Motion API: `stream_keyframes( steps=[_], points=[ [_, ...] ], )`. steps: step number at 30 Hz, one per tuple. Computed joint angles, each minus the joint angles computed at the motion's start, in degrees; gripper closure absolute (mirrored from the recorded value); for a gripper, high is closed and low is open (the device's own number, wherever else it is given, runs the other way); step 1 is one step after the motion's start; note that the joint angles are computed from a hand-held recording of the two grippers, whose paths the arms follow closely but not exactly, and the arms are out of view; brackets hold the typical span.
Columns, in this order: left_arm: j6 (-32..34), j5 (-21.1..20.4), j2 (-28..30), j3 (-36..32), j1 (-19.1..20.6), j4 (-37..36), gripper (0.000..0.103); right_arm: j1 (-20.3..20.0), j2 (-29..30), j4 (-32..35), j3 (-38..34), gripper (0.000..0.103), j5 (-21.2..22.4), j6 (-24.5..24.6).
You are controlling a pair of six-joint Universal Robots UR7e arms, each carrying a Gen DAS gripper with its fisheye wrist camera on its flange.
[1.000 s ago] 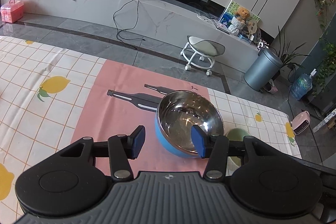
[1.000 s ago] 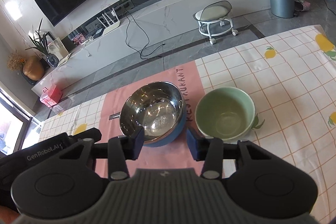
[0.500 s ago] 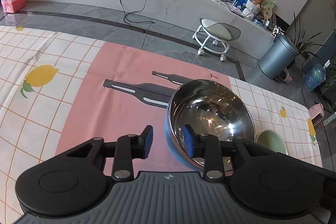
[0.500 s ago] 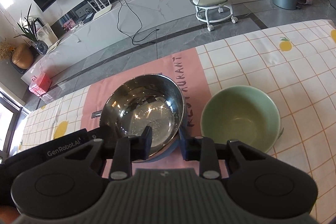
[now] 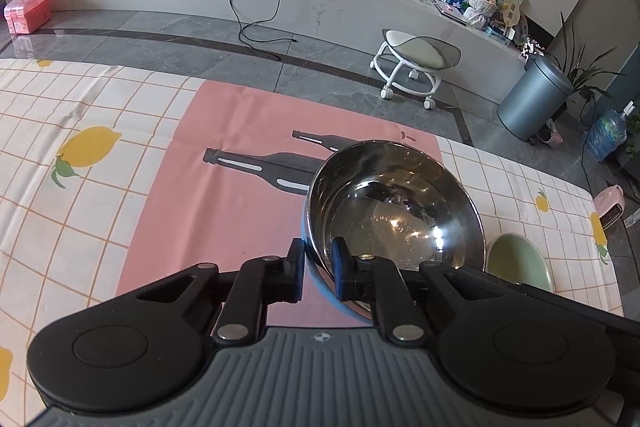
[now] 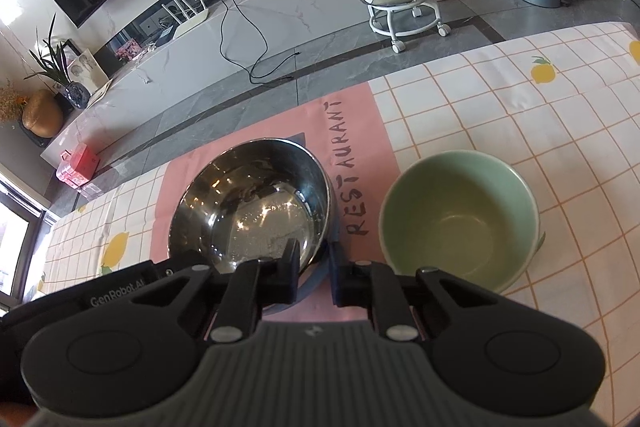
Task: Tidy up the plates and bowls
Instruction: 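Carry the blue bowl with both grippers into the orange bowl, release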
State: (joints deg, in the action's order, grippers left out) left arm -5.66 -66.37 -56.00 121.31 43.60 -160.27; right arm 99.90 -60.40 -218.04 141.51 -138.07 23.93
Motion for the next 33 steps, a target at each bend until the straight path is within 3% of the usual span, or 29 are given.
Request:
stream_keyframes(
  steps=[6, 11, 22, 33],
  points=[
    [-2.5, 2.2, -6.3, 2.4, -2.7, 6.1, 0.089, 4.4, -3.4, 6.4, 1.7, 0.091, -0.5, 5.5],
    [-5.8, 3.7, -12.3, 3.9, -5.3, 14.3, 0.089, 10.7, -6.6, 14.6, 3.3, 0.091, -2.8, 12.8],
    [-10.4, 3.1, -24.4, 7.3, -10.3, 27.4, 0.09, 24.5, -14.0, 34.2, 5.0, 0.091, -6.9, 29.3],
    [-13.9, 0.2, -33.7, 11.3, -14.3, 35.1, 0.089, 34.5, -19.4, 54.6, 5.3, 0.091, -9.0, 45.9]
  ],
)
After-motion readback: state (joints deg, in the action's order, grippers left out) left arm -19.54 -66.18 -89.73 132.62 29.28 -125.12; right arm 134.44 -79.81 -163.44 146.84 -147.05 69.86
